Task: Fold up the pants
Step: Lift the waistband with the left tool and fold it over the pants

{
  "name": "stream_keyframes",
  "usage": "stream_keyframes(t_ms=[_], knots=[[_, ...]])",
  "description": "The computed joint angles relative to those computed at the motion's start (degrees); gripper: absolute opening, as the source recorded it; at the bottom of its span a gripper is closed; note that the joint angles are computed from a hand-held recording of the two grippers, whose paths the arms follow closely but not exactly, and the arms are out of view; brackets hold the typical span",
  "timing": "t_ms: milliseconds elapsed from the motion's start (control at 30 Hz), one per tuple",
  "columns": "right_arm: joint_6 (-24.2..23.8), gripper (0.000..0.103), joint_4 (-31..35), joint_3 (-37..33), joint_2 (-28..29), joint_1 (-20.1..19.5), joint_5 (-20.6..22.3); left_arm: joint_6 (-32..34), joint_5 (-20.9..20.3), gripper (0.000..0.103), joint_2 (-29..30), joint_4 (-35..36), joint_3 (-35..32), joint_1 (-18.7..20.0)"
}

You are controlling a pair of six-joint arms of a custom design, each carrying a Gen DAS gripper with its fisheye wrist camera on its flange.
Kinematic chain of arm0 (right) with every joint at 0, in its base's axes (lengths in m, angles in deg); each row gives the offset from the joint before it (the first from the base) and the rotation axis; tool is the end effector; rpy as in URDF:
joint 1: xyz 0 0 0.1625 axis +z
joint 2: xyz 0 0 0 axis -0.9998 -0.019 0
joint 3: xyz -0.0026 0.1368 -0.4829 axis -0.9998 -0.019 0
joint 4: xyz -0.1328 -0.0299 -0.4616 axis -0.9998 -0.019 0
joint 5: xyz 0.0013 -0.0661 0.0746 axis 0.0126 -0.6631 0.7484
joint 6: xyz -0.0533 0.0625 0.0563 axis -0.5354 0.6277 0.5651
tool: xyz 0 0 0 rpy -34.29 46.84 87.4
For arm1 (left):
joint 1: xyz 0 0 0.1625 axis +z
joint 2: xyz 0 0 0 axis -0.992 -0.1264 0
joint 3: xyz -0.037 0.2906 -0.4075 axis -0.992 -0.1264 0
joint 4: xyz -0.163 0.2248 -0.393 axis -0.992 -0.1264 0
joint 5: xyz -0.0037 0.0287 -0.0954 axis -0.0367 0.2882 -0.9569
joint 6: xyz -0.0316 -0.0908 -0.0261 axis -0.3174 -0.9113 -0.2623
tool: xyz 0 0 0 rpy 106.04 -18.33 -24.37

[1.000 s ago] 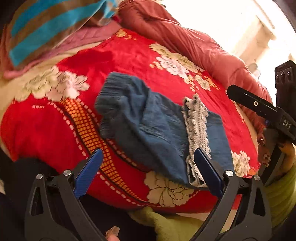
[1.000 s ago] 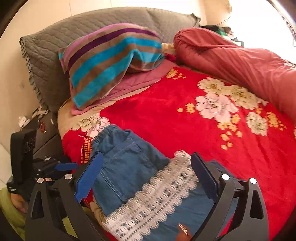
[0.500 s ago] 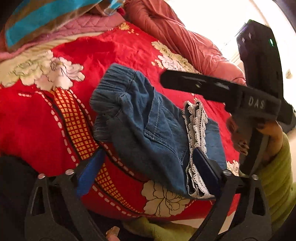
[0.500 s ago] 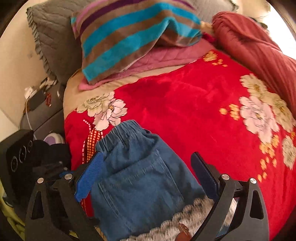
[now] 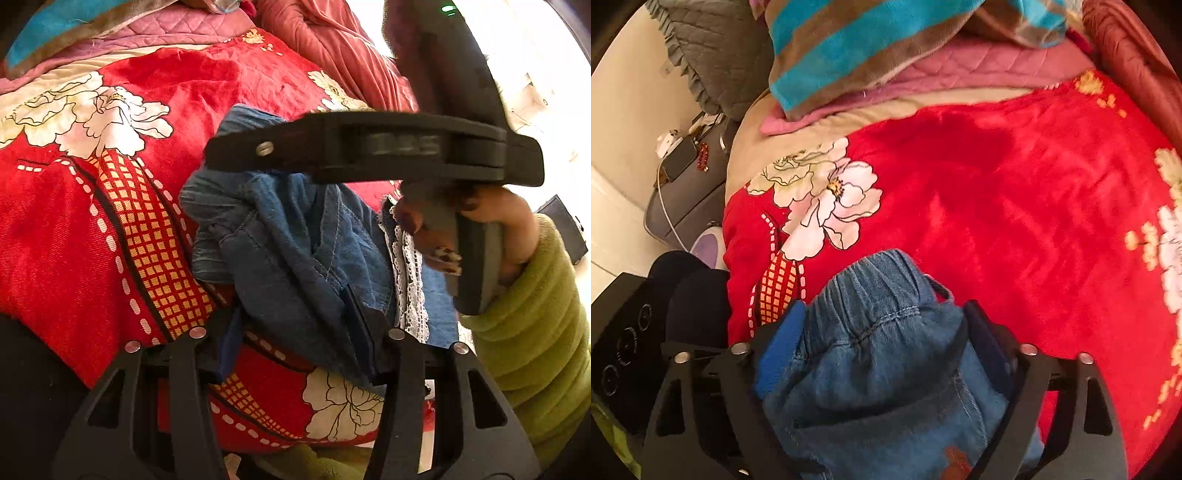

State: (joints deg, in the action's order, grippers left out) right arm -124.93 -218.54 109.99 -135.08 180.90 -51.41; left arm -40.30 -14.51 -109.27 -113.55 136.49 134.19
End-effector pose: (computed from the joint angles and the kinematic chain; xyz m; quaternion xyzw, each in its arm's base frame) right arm 0.1180 -0.5320 0.1071 0.3116 -0.9256 0.0710 0.2026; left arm -0.1578 -0.4423 0.0402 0.2008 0.9683 -0.1447 0.0345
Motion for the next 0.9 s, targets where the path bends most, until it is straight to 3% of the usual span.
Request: stream_keyframes(t_ms=[67,133,200,300,400,500,600,667,800,900], knots=[[-1.9,0.053,-2.7,1.1,-0.2,-0.5,1.5,-0.3,-0.6,0.043,-0.2,-0.2,0.1,0.2],[-2.2,0.036,-3.1,2.6,-2.6,-1.8,5.6,-0.8,-1.5,0.045,-1.0,-0.7,0.8,0.5],[-3.0,0.030,-2.9,4.6,-6.4,-3.8,10.8,-0.8,-1.8,0.053,-1.7,-1.4,1.2,0.4],[-3.8,0.029,-2.1,7.3,-11.9,-7.0,18.1,-0.1,-2.6,0.069,-2.5,-2.6,1.9,-0.4],[-5.8,0.029,-1.4,11.0,-18.8,-10.5,26.0,0.6,-4.3,0.078,-2.4,-3.9,2.1,-1.4],[-7.9,0.029,-0.1,13.4,-23.5,-12.7,30.8,1.7,-3.7,0.089,-1.1,-5.1,1.8,-3.4],[-10.5,0.029,1.1,15.7,-28.1,-15.0,34.5,1.4,-5.5,0.090,0.8,-4.8,0.2,-4.2],[-11.3,0.032,1.9,17.0,-31.0,-16.8,36.7,1.3,-8.1,0.090,1.8,-4.4,-1.0,-4.2],[-12.3,0.050,3.3,20.0,-38.0,-22.8,42.6,2.5,-14.1,0.083,2.7,-3.8,-2.3,-5.4],[-12.0,0.074,2.2,23.6,-44.0,-29.1,46.7,6.5,-17.0,0.083,3.1,-2.6,-2.4,-7.6]])
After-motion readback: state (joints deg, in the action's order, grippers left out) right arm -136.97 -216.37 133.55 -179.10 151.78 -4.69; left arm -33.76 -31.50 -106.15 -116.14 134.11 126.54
